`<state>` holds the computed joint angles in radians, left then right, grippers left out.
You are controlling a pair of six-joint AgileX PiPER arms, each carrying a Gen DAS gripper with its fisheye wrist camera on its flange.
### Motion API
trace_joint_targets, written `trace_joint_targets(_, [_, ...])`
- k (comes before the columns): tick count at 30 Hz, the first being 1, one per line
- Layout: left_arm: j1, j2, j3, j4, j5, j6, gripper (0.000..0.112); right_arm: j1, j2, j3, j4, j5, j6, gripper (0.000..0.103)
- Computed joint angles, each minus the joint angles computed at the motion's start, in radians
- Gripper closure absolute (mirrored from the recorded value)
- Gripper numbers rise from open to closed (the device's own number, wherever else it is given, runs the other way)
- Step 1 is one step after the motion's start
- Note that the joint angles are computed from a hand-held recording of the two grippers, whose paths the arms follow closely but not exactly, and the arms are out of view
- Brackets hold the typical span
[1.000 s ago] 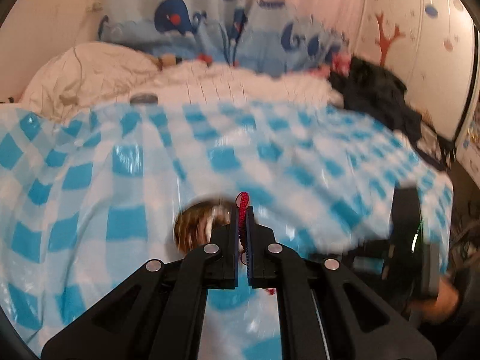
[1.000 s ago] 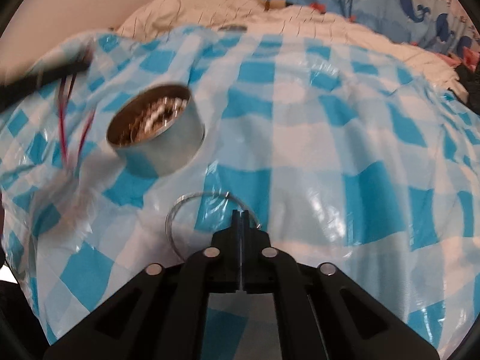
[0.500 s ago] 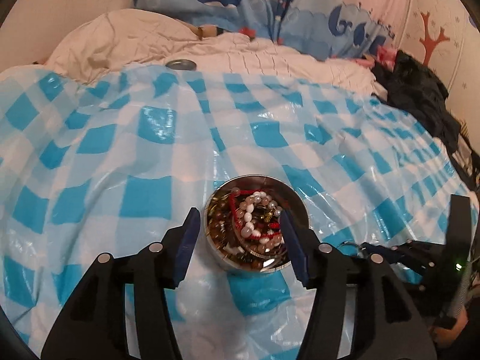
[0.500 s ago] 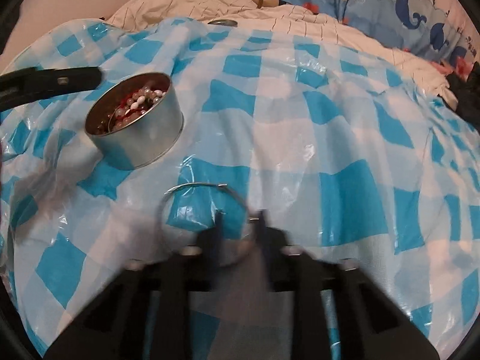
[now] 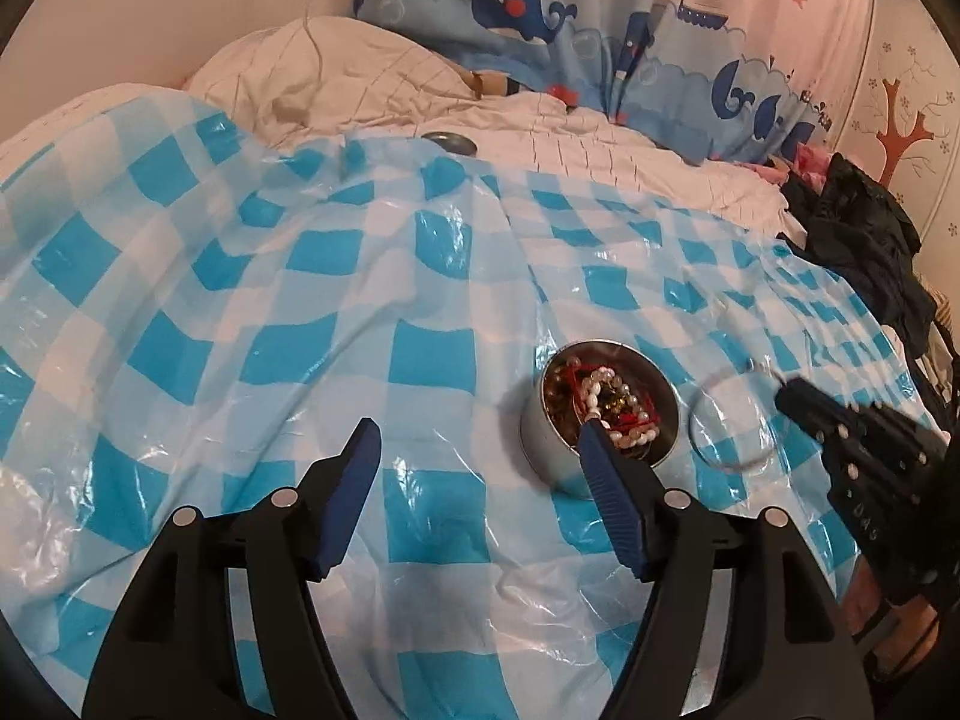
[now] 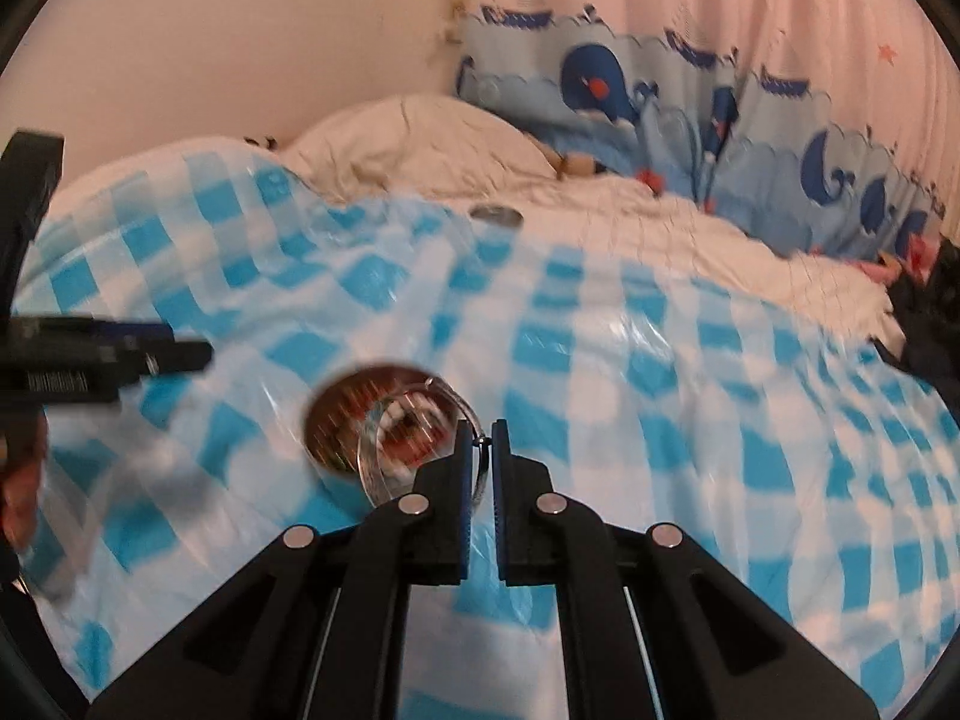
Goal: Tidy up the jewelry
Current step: 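Drop the red string bracelet into the tin with the left gripper while the right gripper drops the bangle in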
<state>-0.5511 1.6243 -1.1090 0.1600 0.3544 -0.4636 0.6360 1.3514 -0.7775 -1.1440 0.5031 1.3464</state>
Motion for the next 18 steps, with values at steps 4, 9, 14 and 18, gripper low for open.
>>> trace_joint_targets(4, [-0.007, -0.014, 0.001, 0.017, 0.002, -0.003, 0.045, -0.004, 0.125, -0.13, 0.033, -0.023, -0.061, 0.096])
trace_joint_targets(9, [-0.04, -0.029, -0.001, 0.117, 0.025, -0.072, 0.041, -0.039, 0.341, -0.293, 0.235, -0.054, -0.27, 0.078])
trace_joint_targets(14, [-0.065, -0.055, 0.017, 0.233, 0.05, -0.162, 0.036, -0.009, 0.293, -0.201, 0.061, -0.051, -0.059, 0.053])
trace_joint_targets(18, [-0.07, -0.072, 0.033, 0.229, 0.061, -0.16, 0.03, 0.072, 0.118, -0.002, -0.113, 0.017, 0.218, 0.026])
